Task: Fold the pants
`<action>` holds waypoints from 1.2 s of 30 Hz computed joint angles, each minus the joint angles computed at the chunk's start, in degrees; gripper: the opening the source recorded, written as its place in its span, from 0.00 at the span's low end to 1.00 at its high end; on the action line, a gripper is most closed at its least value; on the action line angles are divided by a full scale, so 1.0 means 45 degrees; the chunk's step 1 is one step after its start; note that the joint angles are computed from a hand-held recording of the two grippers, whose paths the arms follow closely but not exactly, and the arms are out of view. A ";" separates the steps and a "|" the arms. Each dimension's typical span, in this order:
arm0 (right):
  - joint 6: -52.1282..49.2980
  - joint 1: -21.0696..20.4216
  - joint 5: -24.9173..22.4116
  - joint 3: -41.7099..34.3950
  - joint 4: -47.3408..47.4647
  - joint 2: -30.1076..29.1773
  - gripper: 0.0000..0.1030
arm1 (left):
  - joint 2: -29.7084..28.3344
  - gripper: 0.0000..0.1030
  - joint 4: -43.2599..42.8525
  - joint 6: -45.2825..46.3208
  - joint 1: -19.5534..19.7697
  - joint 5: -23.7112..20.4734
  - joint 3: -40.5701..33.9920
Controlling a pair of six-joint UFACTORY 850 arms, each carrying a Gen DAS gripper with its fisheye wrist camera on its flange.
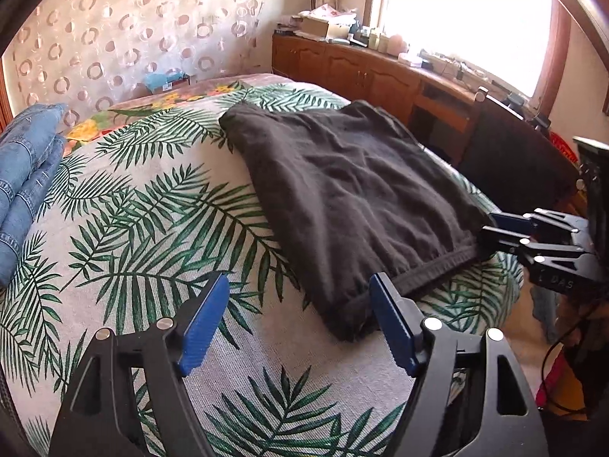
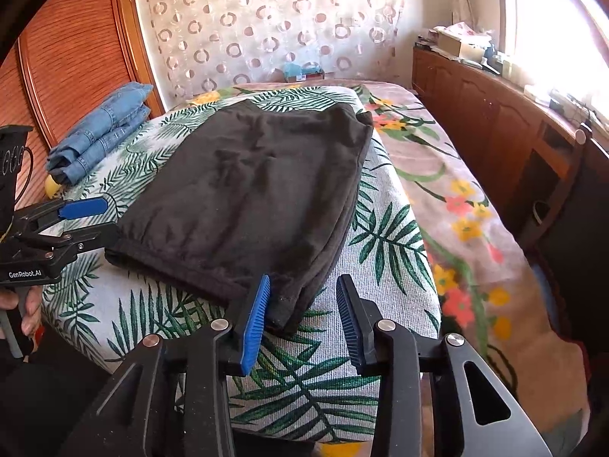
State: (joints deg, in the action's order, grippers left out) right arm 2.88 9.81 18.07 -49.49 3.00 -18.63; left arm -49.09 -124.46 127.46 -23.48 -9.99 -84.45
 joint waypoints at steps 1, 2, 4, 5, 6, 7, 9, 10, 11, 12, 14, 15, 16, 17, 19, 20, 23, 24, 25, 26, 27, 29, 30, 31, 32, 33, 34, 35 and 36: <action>0.0099 -0.0007 -0.0007 0.0002 -0.0081 0.0003 0.37 | -0.0053 0.74 0.0385 -0.0378 -0.0004 0.0066 -0.0060; 0.0255 -0.0030 -0.0057 -0.0021 -0.0223 -0.0006 0.37 | -0.0084 0.74 0.0746 -0.0732 -0.0005 0.0069 -0.0083; 0.0472 -0.0060 -0.0133 -0.0052 -0.0455 -0.0017 0.37 | -0.0106 0.74 0.0997 -0.0924 -0.0035 0.0115 -0.0097; 0.0509 -0.0061 -0.0146 -0.0055 -0.0490 -0.0017 0.37 | -0.0107 0.74 0.0931 -0.0797 -0.0056 0.0131 -0.0099; 0.0556 -0.0058 -0.0154 -0.0055 -0.0534 -0.0017 0.37 | -0.0105 0.74 0.0945 -0.0763 -0.0065 0.0104 -0.0090; 0.0689 -0.0071 -0.0169 -0.0072 -0.0659 -0.0029 0.37 | -0.0122 0.73 0.1372 -0.1130 -0.0068 0.0049 -0.0108; 0.1178 -0.0109 -0.0149 -0.0063 -0.1056 -0.0039 0.37 | -0.0181 0.60 0.2788 -0.2460 -0.0031 -0.0186 -0.0186; 0.1551 -0.0137 -0.0124 -0.0055 -0.1415 -0.0044 0.37 | -0.0215 0.57 0.3456 -0.3076 -0.0020 -0.0314 -0.0224; 0.1884 -0.0163 -0.0107 -0.0045 -0.1761 -0.0046 0.37 | -0.0208 0.53 0.3591 -0.3169 -0.0026 -0.0398 -0.0212; 0.2016 -0.0172 -0.0086 -0.0026 -0.1896 -0.0040 0.37 | -0.0198 0.50 0.3684 -0.3226 -0.0018 -0.0489 -0.0193; 0.2398 -0.0203 -0.0080 -0.0024 -0.2285 -0.0043 0.37 | -0.0192 0.48 0.4092 -0.3614 -0.0003 -0.0603 -0.0197; 0.2807 -0.0249 -0.0081 -0.0035 -0.2692 -0.0051 0.36 | -0.0197 0.48 0.4210 -0.3738 0.0003 -0.0623 -0.0208; 0.3312 -0.0294 -0.0069 -0.0047 -0.3168 -0.0064 0.36 | -0.0217 0.48 0.4352 -0.3912 0.0006 -0.0662 -0.0228; 0.3857 -0.0348 -0.0031 -0.0051 -0.3663 -0.0072 0.36 | -0.0238 0.48 0.4647 -0.4280 0.0036 -0.0737 -0.0259; 0.3954 -0.0330 -0.0004 -0.0036 -0.3748 -0.0073 0.36 | -0.0283 0.48 0.5232 -0.5065 0.0087 -0.0874 -0.0336; 0.3838 -0.0300 0.0004 -0.0021 -0.3657 -0.0067 0.36 | -0.0272 0.48 0.5232 -0.5038 0.0080 -0.0847 -0.0323; 0.4514 -0.0308 0.0057 -0.0034 -0.4411 -0.0087 0.27 | -0.0250 0.48 0.4922 -0.4705 0.0026 -0.0729 -0.0278; 0.4666 -0.0317 0.0068 -0.0036 -0.4585 -0.0088 0.25 | -0.0244 0.48 0.4863 -0.4664 0.0026 -0.0736 -0.0265; 0.4725 -0.0294 0.0081 -0.0040 -0.4645 -0.0095 0.23 | -0.0247 0.48 0.4853 -0.4653 0.0028 -0.0741 -0.0266; 0.4954 -0.0314 0.0112 -0.0040 -0.4915 -0.0096 0.22 | -0.0246 0.48 0.4880 -0.4677 0.0031 -0.0766 -0.0259; 0.5190 -0.0328 0.0140 -0.0038 -0.5194 -0.0092 0.18 | -0.0230 0.48 0.4987 -0.4808 0.0047 -0.0815 -0.0236; 0.5345 -0.0299 0.0151 -0.0040 -0.5467 -0.0073 0.13 | -0.0218 0.48 0.5361 -0.5183 0.0072 -0.0973 -0.0228; 0.4939 -0.0248 0.0136 -0.0031 -0.5063 -0.0065 0.13 | -0.0195 0.48 0.5272 -0.5048 0.0049 -0.0966 -0.0188; 0.4779 -0.0218 0.0159 -0.0046 -0.4863 -0.0092 0.13 | -0.0180 0.47 0.5198 -0.4937 0.0028 -0.0956 -0.0163; 0.4717 -0.0206 0.0200 -0.0039 -0.4783 -0.0103 0.13 | -0.0184 0.45 0.5236 -0.4946 0.0023 -0.1033 -0.0155; 0.4876 -0.0241 0.0252 -0.0030 -0.4938 -0.0109 0.13 | -0.0180 0.41 0.5260 -0.4953 0.0021 -0.1093 -0.0141; 0.5047 -0.0254 0.0304 -0.0022 -0.5061 -0.0118 0.12 | -0.0171 0.38 0.5340 -0.4996 0.0023 -0.1190 -0.0122; 0.5100 -0.0268 0.0352 -0.0003 -0.5110 -0.0118 0.12 | -0.0177 0.32 0.5636 -0.5250 0.0040 -0.1365 -0.0131; 0.5006 -0.0258 0.0387 0.0014 -0.5019 -0.0118 0.12 | -0.0164 0.29 0.5675 -0.5245 0.0028 -0.1391 -0.0113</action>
